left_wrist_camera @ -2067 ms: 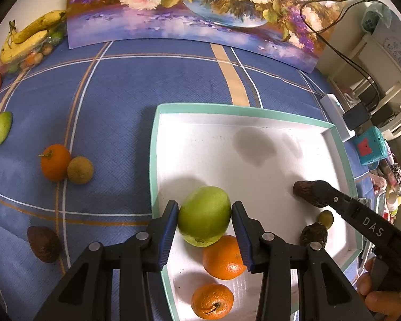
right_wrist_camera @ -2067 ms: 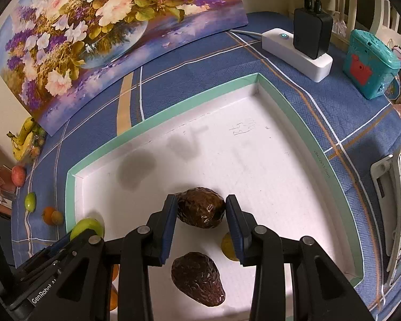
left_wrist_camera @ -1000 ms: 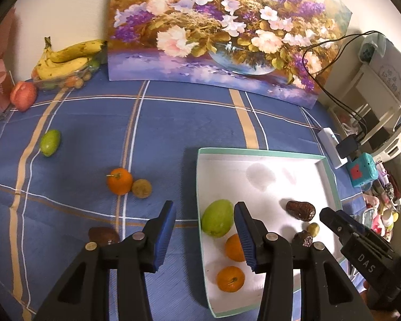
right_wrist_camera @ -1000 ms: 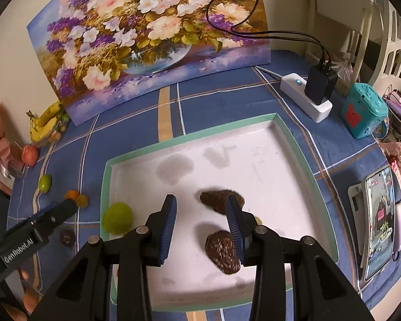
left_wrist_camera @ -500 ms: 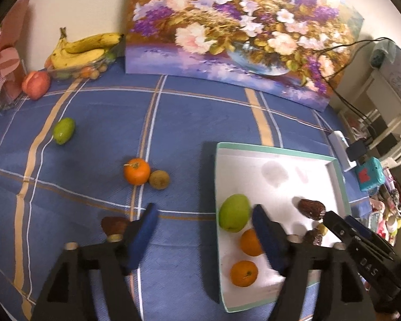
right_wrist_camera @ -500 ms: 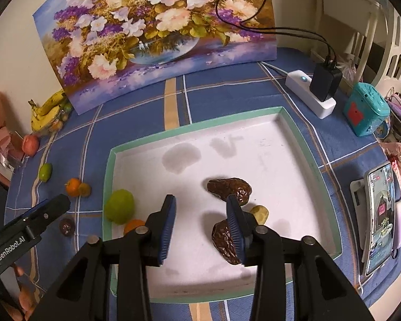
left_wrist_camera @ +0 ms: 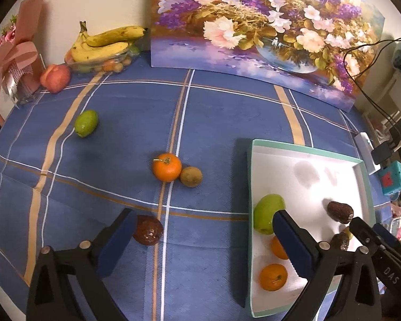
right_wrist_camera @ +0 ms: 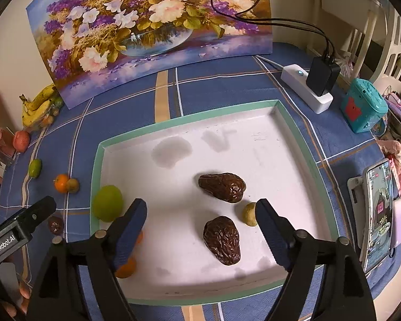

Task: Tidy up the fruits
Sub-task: 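Withdraw both open tools from the tray toward the remaining fruits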

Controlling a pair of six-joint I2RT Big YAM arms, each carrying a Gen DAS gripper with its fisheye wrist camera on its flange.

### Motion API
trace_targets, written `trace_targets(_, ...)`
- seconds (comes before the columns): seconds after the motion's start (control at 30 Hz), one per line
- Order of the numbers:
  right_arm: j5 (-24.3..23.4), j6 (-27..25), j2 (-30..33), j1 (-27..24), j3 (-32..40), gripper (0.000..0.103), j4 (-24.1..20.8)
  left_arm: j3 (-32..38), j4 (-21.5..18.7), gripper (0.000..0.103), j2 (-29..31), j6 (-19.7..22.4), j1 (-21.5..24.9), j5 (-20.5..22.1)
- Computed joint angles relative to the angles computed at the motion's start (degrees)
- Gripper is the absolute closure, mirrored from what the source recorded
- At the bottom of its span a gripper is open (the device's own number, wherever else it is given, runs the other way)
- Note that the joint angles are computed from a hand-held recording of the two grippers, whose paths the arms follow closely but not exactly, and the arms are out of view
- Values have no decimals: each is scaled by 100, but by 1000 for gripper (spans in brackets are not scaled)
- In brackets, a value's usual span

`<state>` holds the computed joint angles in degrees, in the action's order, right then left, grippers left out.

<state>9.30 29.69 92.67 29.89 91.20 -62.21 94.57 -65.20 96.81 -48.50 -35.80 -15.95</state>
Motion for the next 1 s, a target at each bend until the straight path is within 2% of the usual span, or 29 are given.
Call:
trace_targets(0.13,57,-35,6,7,1,10,1,-13,-4,0,-14,15,-8,-128)
trace_targets(0.57,231,-64,-113,38,-127,9,348,-209,4,0,-194,-22,82,-247)
trace_targets(0.83,251,-145,-33,87,-22,9,263,-467,146,0,-429,-131,200,-316)
trace_targets(1.0,177,-249,92,171,126,9,161,-602,76,0,-536,-177,326,-305)
